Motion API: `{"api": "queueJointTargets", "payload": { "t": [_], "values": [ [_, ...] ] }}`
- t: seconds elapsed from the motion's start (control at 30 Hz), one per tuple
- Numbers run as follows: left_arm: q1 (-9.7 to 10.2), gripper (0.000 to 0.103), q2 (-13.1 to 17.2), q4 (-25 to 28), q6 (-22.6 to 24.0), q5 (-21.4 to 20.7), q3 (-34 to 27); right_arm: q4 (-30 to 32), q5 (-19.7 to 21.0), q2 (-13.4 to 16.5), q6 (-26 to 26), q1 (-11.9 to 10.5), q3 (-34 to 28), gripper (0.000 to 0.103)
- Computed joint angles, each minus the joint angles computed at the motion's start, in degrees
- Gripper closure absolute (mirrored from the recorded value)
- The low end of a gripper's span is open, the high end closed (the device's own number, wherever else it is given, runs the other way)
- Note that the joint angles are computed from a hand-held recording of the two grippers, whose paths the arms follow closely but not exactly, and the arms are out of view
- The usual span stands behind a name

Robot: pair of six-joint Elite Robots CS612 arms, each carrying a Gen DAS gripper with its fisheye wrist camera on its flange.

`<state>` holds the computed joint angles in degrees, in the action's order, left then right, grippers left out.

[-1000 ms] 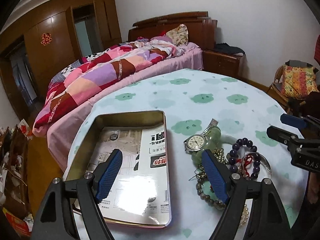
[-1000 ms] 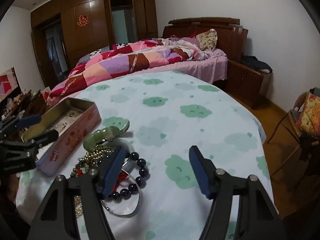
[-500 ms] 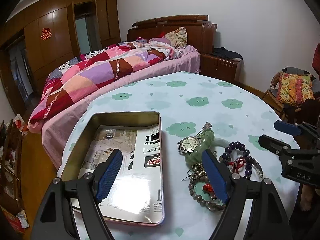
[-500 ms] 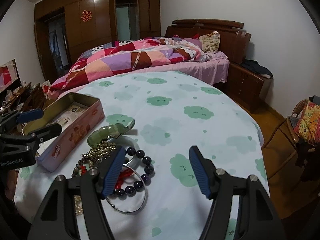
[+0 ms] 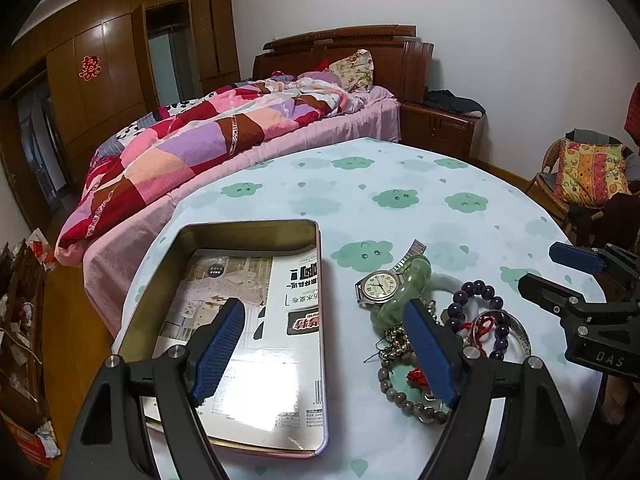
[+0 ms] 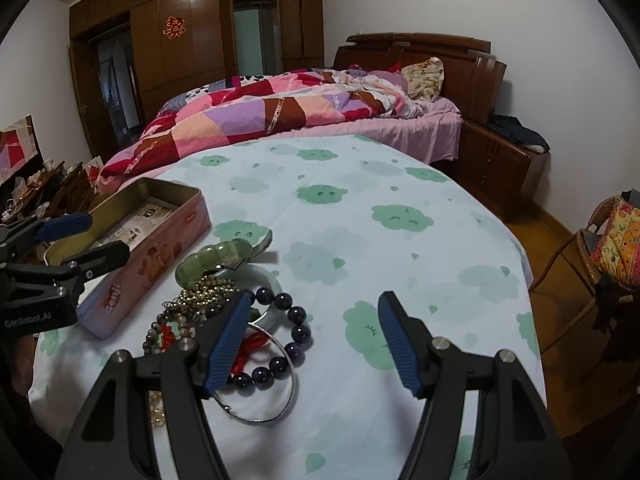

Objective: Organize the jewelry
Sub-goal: 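Move both tools toward the jewelry pile beside the tin, then grasp the green jade bangle with the left tool while the right tool grasps the silver bangle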

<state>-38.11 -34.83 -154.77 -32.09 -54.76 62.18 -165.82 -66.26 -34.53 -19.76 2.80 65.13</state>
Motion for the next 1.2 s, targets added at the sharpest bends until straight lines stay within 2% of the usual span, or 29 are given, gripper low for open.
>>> {"api": "queueJointTargets", "payload": {
  "t": [0.17, 0.4, 0.83, 1.0, 1.03, 1.07, 1.17, 1.2],
  "values": [
    [0.21, 0.022, 0.42, 0.79, -0.52, -0.65, -0.66, 0.83, 0.21, 0.07, -0.18, -0.01, -0.09, 0.035],
    [0.49, 0.022, 0.72, 0.21, -0.02, -2.95, -1.0, 2.11, -0.16, -0.11, -1.04, 0.06, 0.06, 0.044],
    [0.71, 0.022, 1.56, -0.31, 1.64, -4.57, -2.26, 3.63, 0.0, -0.33, -2.76, -0.09, 0.58, 0.045],
    [0.72, 0.022, 2.74, -2.31, 5.74, -6.79, -4.32, 5.27, 0.5, -0.47, -4.74, -0.12, 0.68, 0.059],
    [0.75, 0.025, 3.06, -2.33, 6.34, -7.24, -4.93, 5.64, 0.54, -0.47, -5.0, -0.12, 0.64, 0.062],
    [0.78, 0.033, 3.43, -2.4, 7.2, -7.91, -5.63, 5.9, 0.65, -0.49, -5.24, -0.14, 0.65, 0.065],
    [1.03, 0.038, 4.72, -1.31, 8.76, -10.32, -8.01, 6.58, 0.73, -0.44, -5.82, -0.09, 0.53, 0.068],
    [1.07, 0.043, 5.12, -0.36, 8.87, -10.52, -8.78, 7.04, 0.85, -0.45, -5.98, -0.13, 0.52, 0.069]
  ]
}}
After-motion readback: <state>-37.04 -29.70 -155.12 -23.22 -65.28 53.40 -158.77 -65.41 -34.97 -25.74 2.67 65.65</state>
